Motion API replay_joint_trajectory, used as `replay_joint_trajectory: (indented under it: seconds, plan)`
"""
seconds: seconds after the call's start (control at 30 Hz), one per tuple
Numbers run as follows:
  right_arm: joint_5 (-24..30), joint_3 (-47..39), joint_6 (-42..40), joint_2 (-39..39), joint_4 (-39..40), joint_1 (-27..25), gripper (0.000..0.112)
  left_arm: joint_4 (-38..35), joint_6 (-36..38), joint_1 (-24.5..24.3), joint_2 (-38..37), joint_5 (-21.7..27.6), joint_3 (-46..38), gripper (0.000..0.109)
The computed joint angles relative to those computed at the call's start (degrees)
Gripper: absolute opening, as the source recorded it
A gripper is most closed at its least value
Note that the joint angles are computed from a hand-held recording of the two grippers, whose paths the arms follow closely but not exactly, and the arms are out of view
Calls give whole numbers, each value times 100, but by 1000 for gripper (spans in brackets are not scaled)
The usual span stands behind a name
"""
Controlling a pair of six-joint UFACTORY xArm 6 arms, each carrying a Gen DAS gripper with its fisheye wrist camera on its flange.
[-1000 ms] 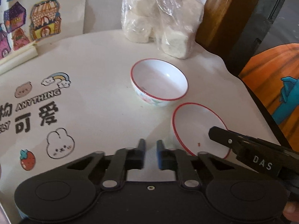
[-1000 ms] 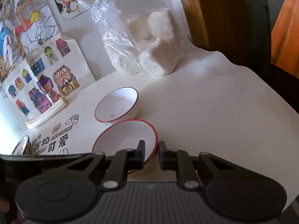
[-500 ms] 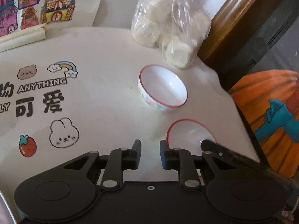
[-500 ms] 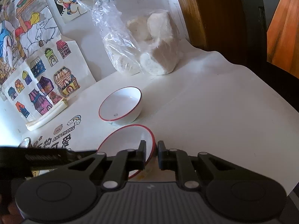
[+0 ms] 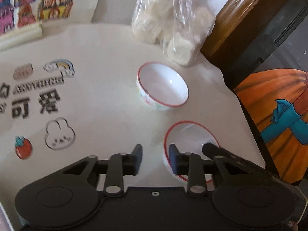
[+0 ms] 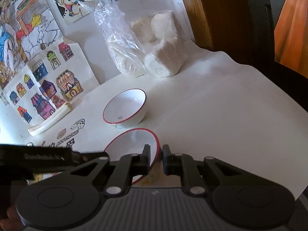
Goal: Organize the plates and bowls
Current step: 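Carry the white bowl with both tools and lower it into the steel bowl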
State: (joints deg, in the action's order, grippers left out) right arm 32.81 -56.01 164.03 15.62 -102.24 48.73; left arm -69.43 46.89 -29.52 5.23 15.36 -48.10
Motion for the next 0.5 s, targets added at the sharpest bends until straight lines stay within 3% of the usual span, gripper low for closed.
replay_joint_trajectory:
  seconds: [0.1, 0.5]
  plan:
    - [19, -19, -27, -1, 37, 24, 14, -230, 261, 27, 7, 190, -11, 8]
    - [36, -330, 322, 157, 89, 296, 13, -279, 362, 215, -721, -67, 569, 6]
